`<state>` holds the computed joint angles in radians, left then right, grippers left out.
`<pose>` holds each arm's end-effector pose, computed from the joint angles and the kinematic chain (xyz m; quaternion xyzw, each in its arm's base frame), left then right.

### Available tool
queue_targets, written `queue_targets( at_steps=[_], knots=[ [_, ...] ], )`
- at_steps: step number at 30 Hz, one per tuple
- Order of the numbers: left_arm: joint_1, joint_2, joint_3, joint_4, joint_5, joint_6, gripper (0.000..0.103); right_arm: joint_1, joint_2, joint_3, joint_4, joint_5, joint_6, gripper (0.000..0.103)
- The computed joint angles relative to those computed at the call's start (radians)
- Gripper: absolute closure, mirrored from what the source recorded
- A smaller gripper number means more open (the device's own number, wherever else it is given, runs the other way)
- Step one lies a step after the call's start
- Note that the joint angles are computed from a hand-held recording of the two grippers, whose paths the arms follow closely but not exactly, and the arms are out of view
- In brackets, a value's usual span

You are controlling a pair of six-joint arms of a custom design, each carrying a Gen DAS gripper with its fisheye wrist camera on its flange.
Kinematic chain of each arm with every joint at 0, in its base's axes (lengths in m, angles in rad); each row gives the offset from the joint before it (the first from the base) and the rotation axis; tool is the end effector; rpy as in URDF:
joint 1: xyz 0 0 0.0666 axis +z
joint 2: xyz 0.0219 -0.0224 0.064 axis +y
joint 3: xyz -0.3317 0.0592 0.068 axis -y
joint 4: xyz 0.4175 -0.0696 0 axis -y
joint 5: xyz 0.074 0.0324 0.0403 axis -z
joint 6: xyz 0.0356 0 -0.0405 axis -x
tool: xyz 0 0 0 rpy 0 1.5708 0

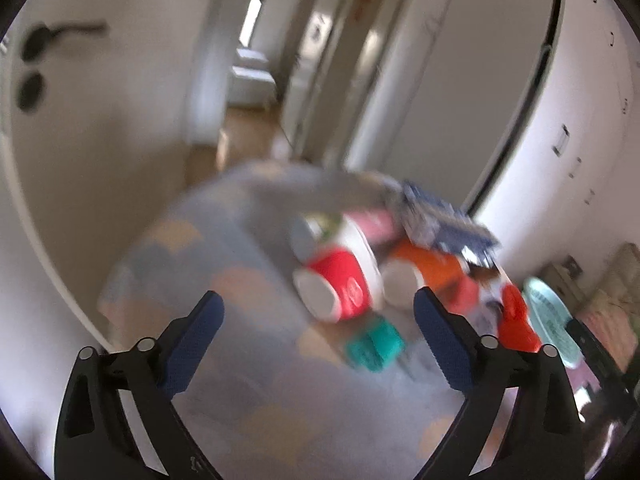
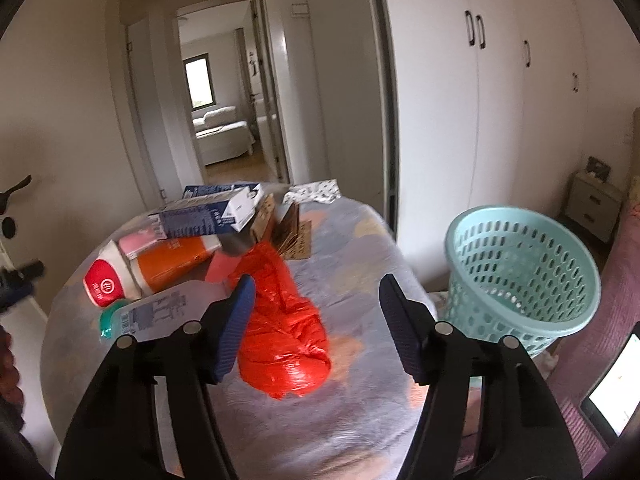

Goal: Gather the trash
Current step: 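Grasp the red plastic bag with the right gripper while the left gripper grasps the teal wrapper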

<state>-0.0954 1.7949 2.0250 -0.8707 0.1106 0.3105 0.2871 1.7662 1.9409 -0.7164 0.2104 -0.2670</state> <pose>0.6526 -0.0668 0.4686 -0.0711 0.8899 -0.1387 0.4287 0.6326 0.1786 0.4591 0.0430 0.8662 0.0459 0.4958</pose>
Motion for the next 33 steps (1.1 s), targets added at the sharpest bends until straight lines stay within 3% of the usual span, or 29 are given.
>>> queue_targets(
  at_steps=[3,9,12,14,17,20,26,33],
  knots=[
    [-0.009,0.034,0.018,-0.035,0.043,-0.003,0.015,0.002,0.002,-0.007,0.004,-0.017,0.012,0.042],
    [-0.033,0.123,0.11,-0.119,0.059,0.003,0.027,-0.003,-0.006,-0.039,0.011,-0.076,0.031,0.041],
    [-0.04,0.157,0.154,-0.154,0.053,0.01,0.032,-0.006,0.01,-0.024,-0.013,-0.092,0.037,0.033],
    [-0.041,0.171,0.17,-0.166,0.061,0.014,0.034,-0.009,0.032,0.001,-0.04,-0.118,0.038,0.032],
    [-0.046,0.201,0.211,-0.201,0.062,0.007,0.045,-0.011,0.076,0.05,-0.087,-0.15,0.034,0.032],
    [-0.055,0.205,0.216,-0.203,0.042,-0.014,0.045,-0.013,0.11,0.083,-0.107,-0.169,0.038,0.032],
    [-0.068,0.209,0.227,-0.206,0.02,-0.038,0.056,-0.015,0.165,0.151,-0.162,-0.195,0.038,0.033],
    [-0.075,0.143,0.16,-0.141,-0.024,-0.051,0.057,-0.024,0.169,0.162,-0.177,-0.225,0.042,0.063]
  ],
)
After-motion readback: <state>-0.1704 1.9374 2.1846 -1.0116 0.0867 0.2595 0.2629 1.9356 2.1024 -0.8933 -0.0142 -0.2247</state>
